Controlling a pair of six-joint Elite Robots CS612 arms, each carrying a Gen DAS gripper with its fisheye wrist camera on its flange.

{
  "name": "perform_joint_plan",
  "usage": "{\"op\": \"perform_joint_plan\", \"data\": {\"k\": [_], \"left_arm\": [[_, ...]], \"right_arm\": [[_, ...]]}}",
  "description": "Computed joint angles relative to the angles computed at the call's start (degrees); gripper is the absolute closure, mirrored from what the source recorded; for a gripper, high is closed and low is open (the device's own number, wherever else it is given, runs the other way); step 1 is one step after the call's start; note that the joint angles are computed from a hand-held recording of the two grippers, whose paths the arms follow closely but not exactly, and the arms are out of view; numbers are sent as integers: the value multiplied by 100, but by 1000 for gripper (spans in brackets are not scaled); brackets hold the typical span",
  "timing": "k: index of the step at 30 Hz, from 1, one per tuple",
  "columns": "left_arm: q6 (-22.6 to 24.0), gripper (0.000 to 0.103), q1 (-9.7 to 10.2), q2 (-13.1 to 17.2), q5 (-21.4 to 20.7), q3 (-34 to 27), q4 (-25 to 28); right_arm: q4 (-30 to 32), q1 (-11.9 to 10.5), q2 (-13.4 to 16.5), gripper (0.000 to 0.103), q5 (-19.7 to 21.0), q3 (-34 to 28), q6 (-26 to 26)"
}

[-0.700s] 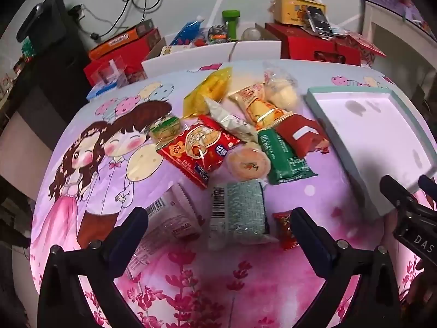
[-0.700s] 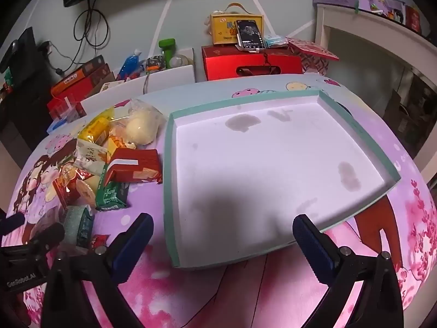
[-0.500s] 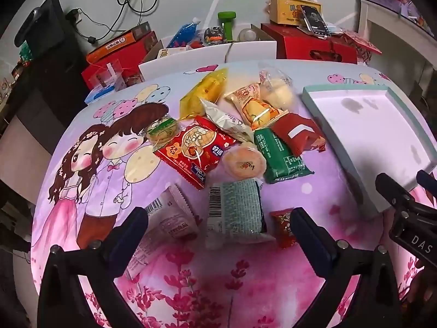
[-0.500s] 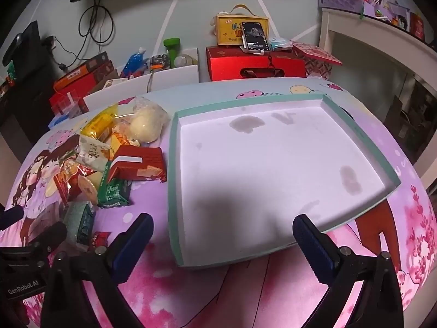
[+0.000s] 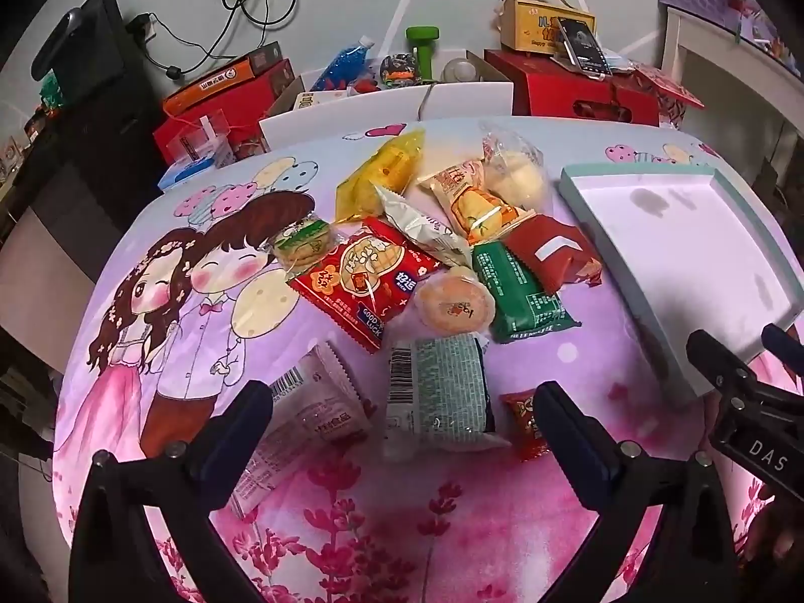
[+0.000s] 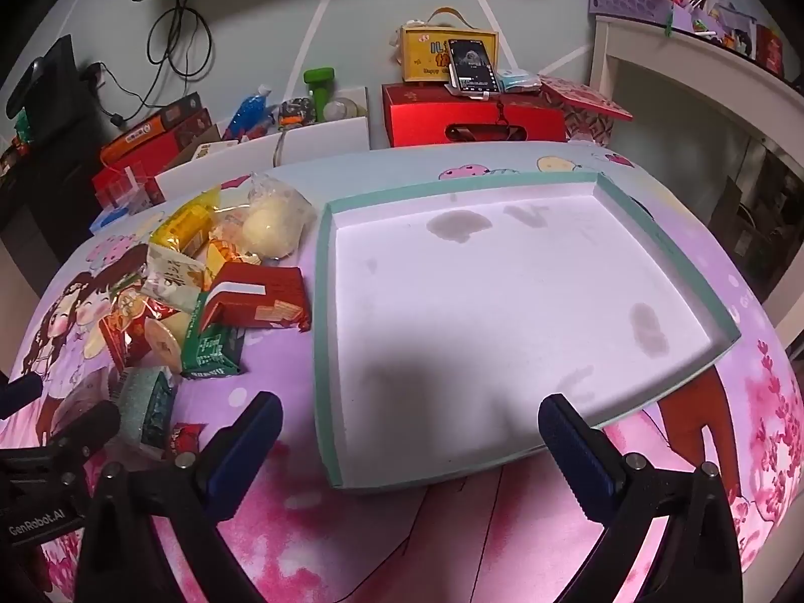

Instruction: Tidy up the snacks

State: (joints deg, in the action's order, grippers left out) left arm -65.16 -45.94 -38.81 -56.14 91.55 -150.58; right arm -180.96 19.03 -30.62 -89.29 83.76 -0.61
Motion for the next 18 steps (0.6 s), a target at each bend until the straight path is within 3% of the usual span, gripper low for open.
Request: {"op": "perform_joint_plan", "data": {"k": [18], "left_arm": [[-66, 0, 21, -11, -77, 60, -166]], "right_arm": [[50, 30, 26, 0, -136, -30, 16]]}}
